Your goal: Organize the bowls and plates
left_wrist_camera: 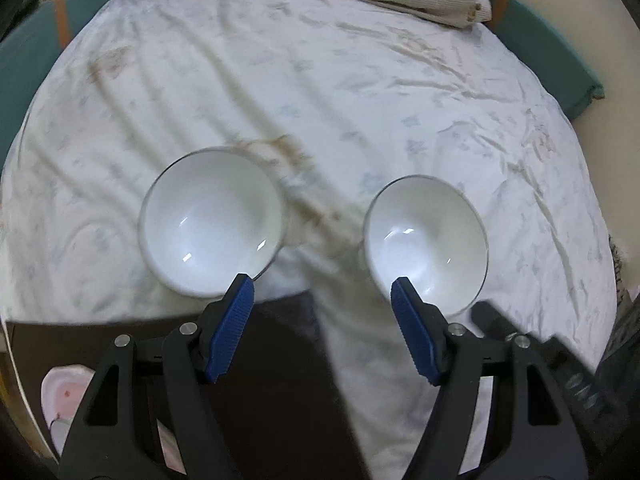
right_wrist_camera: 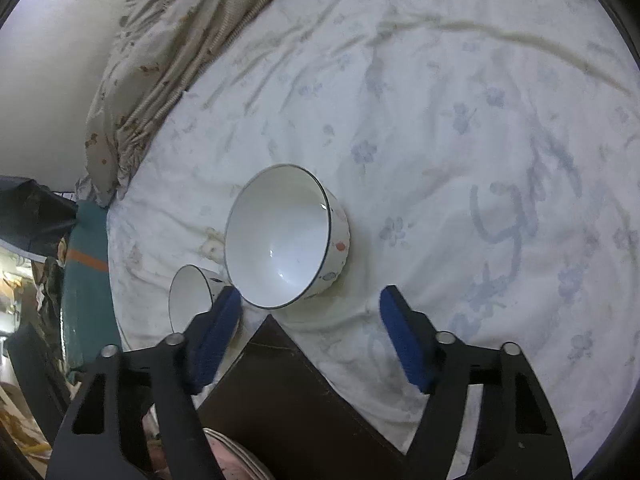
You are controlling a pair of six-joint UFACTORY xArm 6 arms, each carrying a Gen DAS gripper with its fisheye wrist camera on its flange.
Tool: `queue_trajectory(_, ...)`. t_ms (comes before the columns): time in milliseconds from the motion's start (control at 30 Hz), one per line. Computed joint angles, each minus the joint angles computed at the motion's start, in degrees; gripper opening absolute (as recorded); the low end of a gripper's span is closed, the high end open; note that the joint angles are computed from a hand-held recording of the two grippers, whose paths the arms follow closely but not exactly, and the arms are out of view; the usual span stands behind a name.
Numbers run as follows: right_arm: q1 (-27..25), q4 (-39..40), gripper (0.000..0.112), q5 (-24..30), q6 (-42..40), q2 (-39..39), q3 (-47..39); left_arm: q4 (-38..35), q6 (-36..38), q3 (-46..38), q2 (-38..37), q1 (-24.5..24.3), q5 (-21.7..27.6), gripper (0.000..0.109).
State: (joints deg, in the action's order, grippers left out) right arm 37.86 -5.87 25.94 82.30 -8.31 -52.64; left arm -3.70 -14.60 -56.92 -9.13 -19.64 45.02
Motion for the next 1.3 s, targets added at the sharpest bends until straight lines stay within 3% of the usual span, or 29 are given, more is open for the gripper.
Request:
queue_trajectory(67, -0.7, 1.8, 0.061, -0.1, -1.8, 1.4, -0.3, 0.5, -0.3, -1.2, 2.1, -1.0, -0.4, 0.067)
queue_trajectory(100, -1.0, 3.9, 0.052, -1.5, -4.0, 2.0, 0.0, 0.1, -0.3, -1.9, 3.3, -1.4, -0.4, 0.065)
queue_trajectory(167, -1.6, 8.1, 0.040, -1.8, -9.2, 3.5, -0.4, 0.3, -0.7, -2.9, 5.2, -2.1, 0.0, 0.050)
queue_trajectory(267, -2.0, 10.3, 0.038, -1.0, -11.4, 5.0, -0.9, 1.8, -1.2, -4.0, 7.6, -3.3, 0.8, 0.029)
queue_trajectory(433, -1.7, 14.0, 0.024, -2.4, -14.9, 5.9, -1.0, 0.4, -0.9, -5.9, 10.1, -3.4, 3.2, 0.009)
queue_trajectory(467, -1.6, 14.8, 0.017, -2.5, -16.0, 6.1, -1.2, 0.6, -0.8, -5.8, 10.1, -3.5, 3.3, 0.009)
queue_trajectory(767, -0.8, 13.7, 0.014, -0.5, -15.7, 5.8, -2.2, 2.0, -2.0, -3.1, 5.4, -3.1, 5.4, 0.009)
queue_trajectory(1067, 3.6, 14.4, 0.013, 4.7, -19.1, 7.3, -6.5, 1.2, -0.6, 7.2, -7.2, 1.0, 8.8, 0.011)
queue_trajectory(1300, 7.7, 19.3, 0.011, 9.3, -25.6, 6.5, -6.5, -0.9, 2.2, 15.9, -18.3, 4.6, 15.1, 0.012)
